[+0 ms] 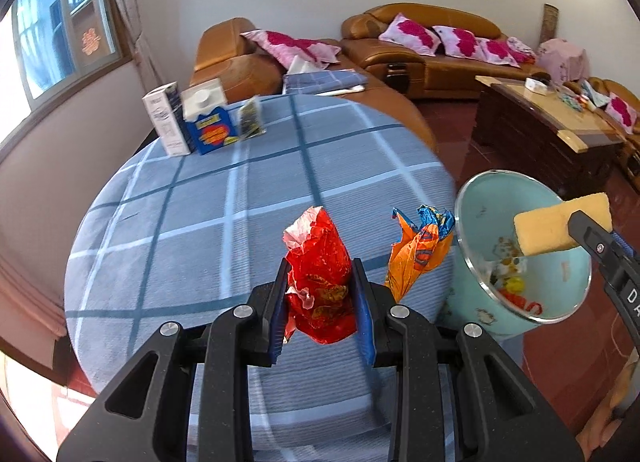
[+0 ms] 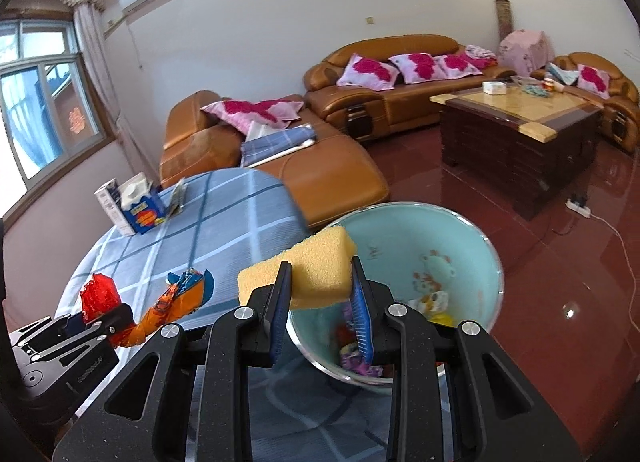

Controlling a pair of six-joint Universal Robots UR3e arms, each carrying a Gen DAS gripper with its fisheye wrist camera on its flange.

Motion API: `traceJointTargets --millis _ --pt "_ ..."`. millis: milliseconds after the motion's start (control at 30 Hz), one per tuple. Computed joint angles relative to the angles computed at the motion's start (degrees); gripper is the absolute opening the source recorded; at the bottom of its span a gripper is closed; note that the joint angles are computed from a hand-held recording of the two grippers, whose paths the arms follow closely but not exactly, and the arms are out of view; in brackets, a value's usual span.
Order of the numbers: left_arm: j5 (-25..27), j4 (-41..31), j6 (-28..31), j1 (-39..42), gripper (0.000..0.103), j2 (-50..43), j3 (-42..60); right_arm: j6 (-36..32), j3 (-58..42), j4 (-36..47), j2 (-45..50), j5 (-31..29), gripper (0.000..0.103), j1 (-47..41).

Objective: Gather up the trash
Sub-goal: 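Carry the red and orange wrappers and yellow sponge over the teal bucket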

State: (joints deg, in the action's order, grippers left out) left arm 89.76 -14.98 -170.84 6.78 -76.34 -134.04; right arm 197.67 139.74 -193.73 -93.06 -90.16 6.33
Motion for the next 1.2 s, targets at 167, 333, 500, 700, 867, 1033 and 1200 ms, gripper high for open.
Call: traceJointTargets --millis 167,333,500,700,867,1033,1200 --pt "2.2 0.1 -2.7 -5.5 0.029 -5.5 4.8 -0.9 3.4 -0.4 -2.8 2.9 0.029 -5.9" --pt "4.8 1.1 -4.9 -10.5 0.029 -10.3 8.8 -1.9 6.2 -1.3 -4.5 5.2 0.029 -11.1" --pt "7.4 0.0 -7.9 -15.1 0.029 -15.2 13.8 -2.9 7.7 -2.2 -4.4 7.0 0.029 -15.6" --pt "9.8 -1.1 -9.9 -19.8 0.029 -20.6 19.3 -3.5 9.2 -4.8 -3.5 7.0 0.029 -18.7" --pt "10.1 -2.4 -11.0 -22.2 0.029 -24.8 23.3 -3.9 10.2 -6.8 -2.2 6.7 0.029 -20.9" --pt "10.3 -3.4 -11.3 -23.5 0.029 -28.8 27.0 -3.9 10.8 -8.5 -0.5 6.5 0.029 -22.6" --pt "11.3 -4.0 -11.6 -24.8 0.029 -32.3 30.3 -3.8 10.4 -9.9 1.8 5.5 0.029 -22.3"
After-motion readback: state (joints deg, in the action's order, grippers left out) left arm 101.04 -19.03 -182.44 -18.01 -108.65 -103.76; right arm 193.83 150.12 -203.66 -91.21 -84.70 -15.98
